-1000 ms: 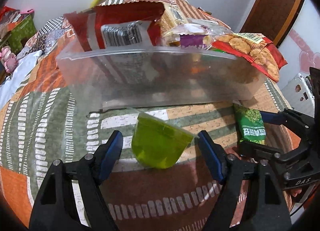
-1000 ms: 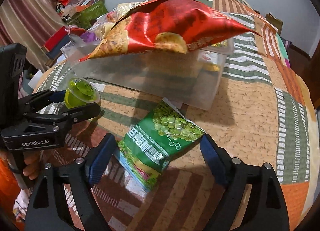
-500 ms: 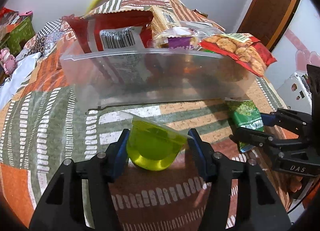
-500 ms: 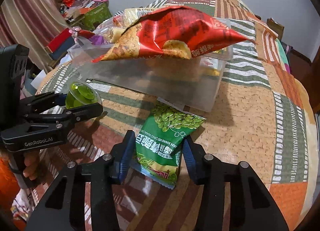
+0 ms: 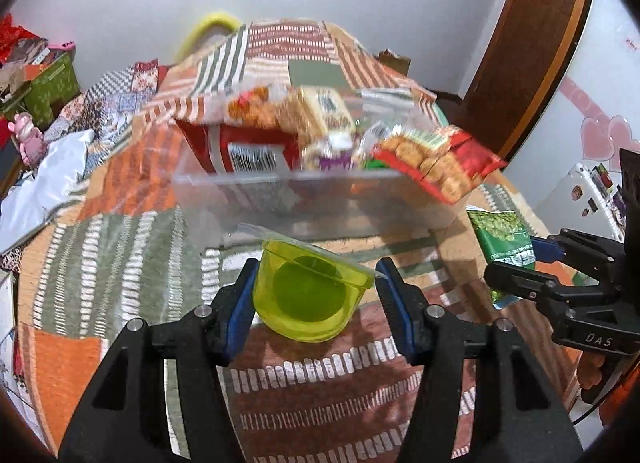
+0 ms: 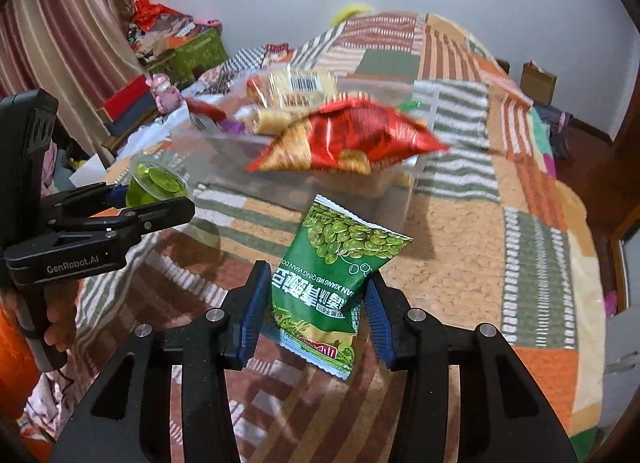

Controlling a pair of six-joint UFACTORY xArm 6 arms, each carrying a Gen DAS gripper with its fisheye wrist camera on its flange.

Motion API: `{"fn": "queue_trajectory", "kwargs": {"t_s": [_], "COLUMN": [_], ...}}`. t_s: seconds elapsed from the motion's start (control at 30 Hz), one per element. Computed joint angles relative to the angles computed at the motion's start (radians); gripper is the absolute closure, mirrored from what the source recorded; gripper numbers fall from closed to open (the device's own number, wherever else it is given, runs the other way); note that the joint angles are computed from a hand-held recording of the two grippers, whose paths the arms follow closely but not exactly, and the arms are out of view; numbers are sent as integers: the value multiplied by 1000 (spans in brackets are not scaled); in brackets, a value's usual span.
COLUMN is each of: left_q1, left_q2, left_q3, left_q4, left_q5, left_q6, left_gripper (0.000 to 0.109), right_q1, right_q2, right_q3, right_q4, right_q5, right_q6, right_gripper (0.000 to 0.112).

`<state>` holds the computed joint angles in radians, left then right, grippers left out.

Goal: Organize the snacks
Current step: 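Carry the jelly cup and pea bag over the box and release them inside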

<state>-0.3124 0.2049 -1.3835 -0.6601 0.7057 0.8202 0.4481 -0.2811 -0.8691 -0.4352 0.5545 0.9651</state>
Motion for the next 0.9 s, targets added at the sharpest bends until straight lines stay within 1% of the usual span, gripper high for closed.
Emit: {"fn": "queue_trajectory", "kwargs": {"t_s": [0.17, 0.33, 0.4, 0.6, 0.77, 0.9], "left_q1": [11, 8, 7, 0, -10, -18], "left_q2": [1, 4, 17, 90, 197, 297], "left_q3": [-46, -89, -116, -228, -362, -481], "left_q4": [-33, -70, -80, -84, -79, -55], "left_q5": [14, -3, -6, -2, 20, 45], "left_q6": [9, 32, 44, 65, 58, 27], "left_gripper": [51, 51, 51, 51, 51, 51], "right_q1": [4, 13, 6, -39, -82, -102], "right_q2": [-34, -27, -15, 54, 138, 193], "right_q3": [-18, -79, -105, -170, -224, -260], "right_q4": [-81, -197, -223, -236, -205, -186], "right_q5": [5, 42, 43, 18, -14, -28], "right_q6": [52, 104, 103, 47, -21, -61], "right_gripper": [70, 70, 70, 70, 70, 70]}}
